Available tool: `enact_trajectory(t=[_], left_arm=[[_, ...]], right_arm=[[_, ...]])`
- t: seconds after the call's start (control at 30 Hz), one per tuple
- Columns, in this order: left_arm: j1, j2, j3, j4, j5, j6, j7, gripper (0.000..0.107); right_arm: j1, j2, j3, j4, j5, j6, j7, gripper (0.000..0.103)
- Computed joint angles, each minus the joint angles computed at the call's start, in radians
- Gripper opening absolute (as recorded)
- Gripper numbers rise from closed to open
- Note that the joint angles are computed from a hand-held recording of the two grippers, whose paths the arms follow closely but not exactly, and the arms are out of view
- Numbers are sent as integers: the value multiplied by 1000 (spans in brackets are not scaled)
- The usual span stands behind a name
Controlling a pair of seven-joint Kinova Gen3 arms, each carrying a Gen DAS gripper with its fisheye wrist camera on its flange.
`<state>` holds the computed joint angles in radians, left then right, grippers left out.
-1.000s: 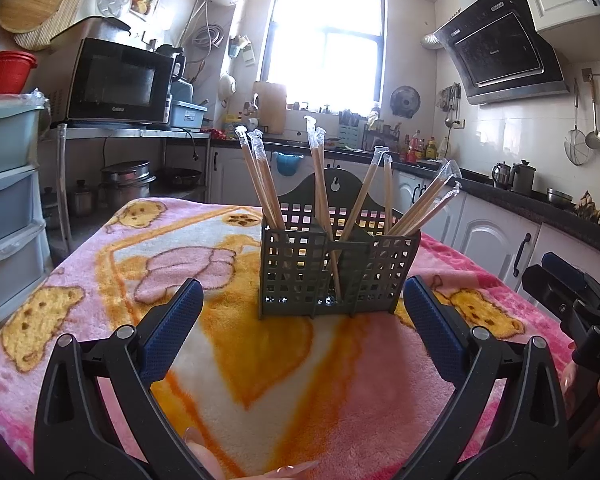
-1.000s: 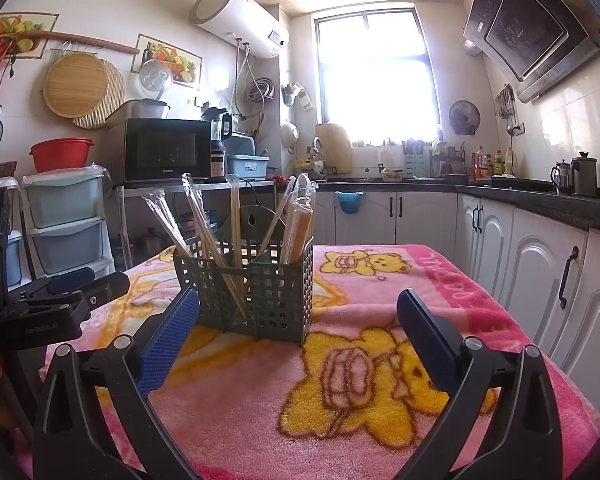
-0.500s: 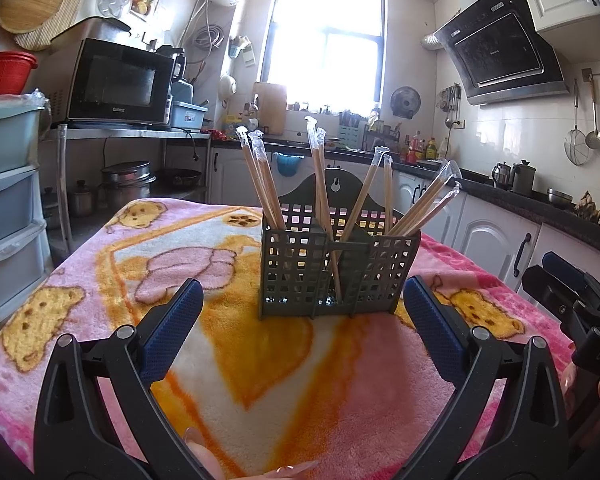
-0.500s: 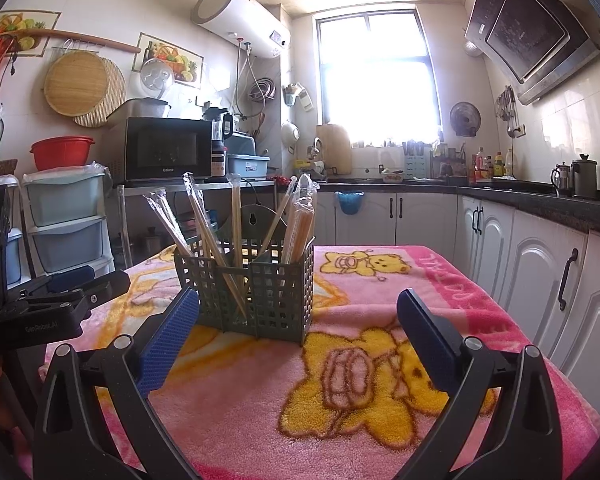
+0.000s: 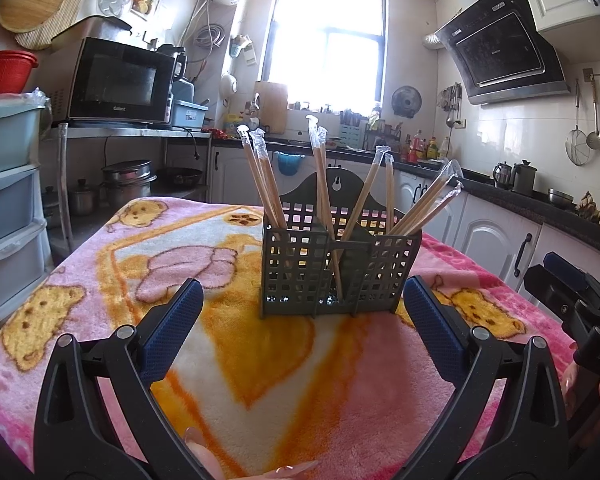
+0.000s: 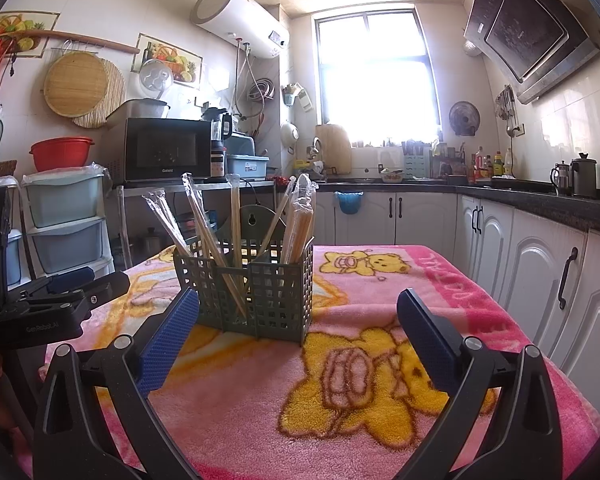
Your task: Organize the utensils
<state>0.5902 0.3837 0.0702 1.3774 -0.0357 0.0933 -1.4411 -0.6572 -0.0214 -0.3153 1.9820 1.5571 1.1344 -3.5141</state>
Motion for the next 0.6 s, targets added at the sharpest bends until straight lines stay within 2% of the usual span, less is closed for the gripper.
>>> enact_trajectory(t=[0.13, 0.23, 0.33, 0.47, 0.6], left_arm=[[-4, 0, 7, -1, 0, 5, -5, 93], [19, 2, -20, -2, -12, 4, 4, 93], [-2, 10, 4, -18, -1, 27, -3, 93], [49, 22, -69, -51, -20, 77, 63, 93], [36, 27, -55, -58, -30, 93, 81, 93]], right_arm=[[-2, 2, -1, -1, -1, 5, -2, 97], [-2, 2, 0, -1, -2, 5, 0, 97], [-3, 2, -1, 1, -2, 9, -4, 97], [-4, 1, -2, 0, -6, 11, -3, 97], [-4, 1, -1, 0, -8, 11, -3, 97]])
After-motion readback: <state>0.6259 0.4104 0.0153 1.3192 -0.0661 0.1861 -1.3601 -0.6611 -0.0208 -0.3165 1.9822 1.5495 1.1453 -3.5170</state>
